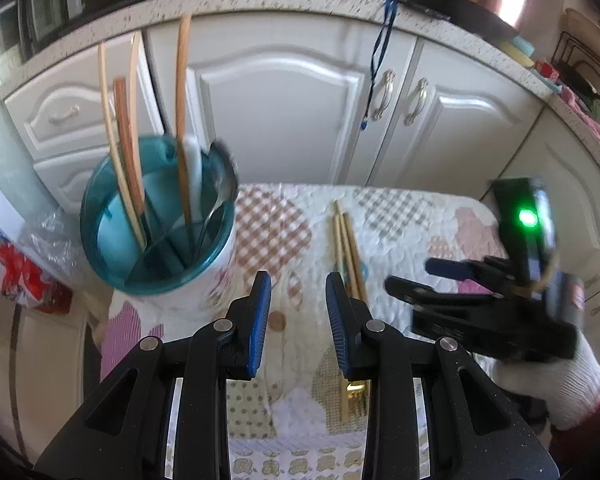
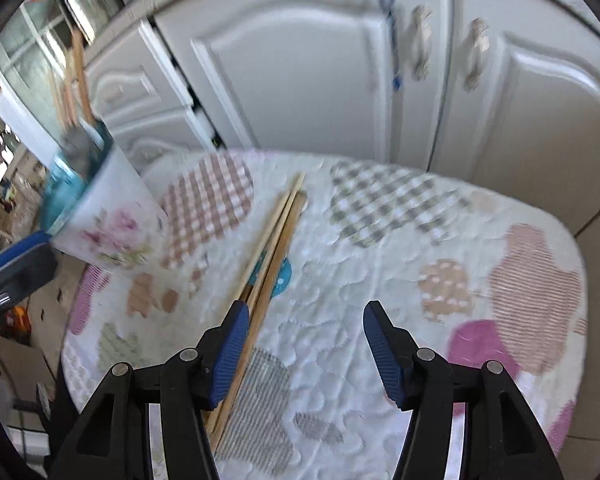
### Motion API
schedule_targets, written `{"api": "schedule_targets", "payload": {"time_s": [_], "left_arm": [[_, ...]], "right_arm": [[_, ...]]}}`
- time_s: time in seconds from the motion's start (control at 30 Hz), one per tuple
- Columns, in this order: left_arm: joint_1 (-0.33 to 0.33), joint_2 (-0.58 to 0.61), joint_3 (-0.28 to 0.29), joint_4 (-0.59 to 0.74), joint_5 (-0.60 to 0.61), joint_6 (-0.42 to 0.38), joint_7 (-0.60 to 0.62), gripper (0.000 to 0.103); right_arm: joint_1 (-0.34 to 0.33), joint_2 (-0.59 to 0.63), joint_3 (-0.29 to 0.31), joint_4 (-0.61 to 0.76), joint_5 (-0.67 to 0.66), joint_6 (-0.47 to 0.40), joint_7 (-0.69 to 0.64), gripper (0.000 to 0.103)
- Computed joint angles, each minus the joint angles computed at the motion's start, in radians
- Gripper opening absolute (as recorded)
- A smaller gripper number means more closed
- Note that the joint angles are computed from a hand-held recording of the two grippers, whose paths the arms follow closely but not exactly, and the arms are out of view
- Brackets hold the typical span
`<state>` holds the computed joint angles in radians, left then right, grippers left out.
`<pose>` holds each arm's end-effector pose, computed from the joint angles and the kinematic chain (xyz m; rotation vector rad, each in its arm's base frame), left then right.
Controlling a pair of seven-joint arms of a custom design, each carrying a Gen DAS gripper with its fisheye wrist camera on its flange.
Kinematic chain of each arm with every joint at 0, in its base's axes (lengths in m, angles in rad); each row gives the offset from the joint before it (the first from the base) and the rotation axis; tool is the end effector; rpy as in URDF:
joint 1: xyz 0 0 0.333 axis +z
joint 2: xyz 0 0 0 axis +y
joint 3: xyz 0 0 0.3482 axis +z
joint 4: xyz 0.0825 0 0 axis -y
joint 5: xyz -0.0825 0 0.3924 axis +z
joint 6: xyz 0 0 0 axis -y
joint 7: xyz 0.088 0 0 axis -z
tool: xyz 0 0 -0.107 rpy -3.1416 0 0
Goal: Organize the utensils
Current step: 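Move both open grippers back over the remaining chopsticks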
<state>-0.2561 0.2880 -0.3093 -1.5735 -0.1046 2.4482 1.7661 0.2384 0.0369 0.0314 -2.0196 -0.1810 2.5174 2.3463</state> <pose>0.6126 -0.3536 0.5779 -1.2374 2.5330 -0.8574 0.5848 0.1632 0.5109 -1.5170 2.2485 -0.3473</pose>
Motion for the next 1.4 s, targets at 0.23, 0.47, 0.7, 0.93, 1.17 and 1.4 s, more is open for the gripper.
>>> {"api": "schedule_targets", "payload": {"time_s": [0.23, 0.47, 0.7, 0.93, 1.17, 1.4], "left_arm": [[-0.004, 0.027, 0.003, 0.018, 0.016, -0.049, -0.007, 0.028], [-0.022, 0.07, -0.001, 0.053, 0.038, -0.083, -0.016, 0.028], [-0.071, 0.176, -0.002, 0.159, 0.084, -0.142, -0.06, 0.028], [-0.108, 0.295, -0.001, 0.307, 0.112, -0.211, -0.079, 0.027], [-0.147, 0.42, 0.013, 0.483, 0.132, -0.307, -0.092, 0.021], [-0.132, 0.415, 0.011, 0.475, 0.117, -0.305, -0.096, 0.004]], "right_arm": [[0.012, 0.136, -0.013, 0.125, 0.089, -0.071, -0.128, 0.057], [0.013, 0.016, -0.039, -0.003, 0.018, -0.114, -0.079, 0.057], [-0.063, -0.151, -0.018, -0.178, 0.033, -0.127, -0.047, 0.057], [-0.104, -0.161, -0.003, -0.187, 0.13, -0.021, -0.132, 0.057], [-0.108, -0.138, 0.002, -0.182, 0.185, 0.017, -0.181, 0.057], [-0.093, -0.022, -0.015, -0.083, 0.277, 0.076, -0.254, 0.041]]}}
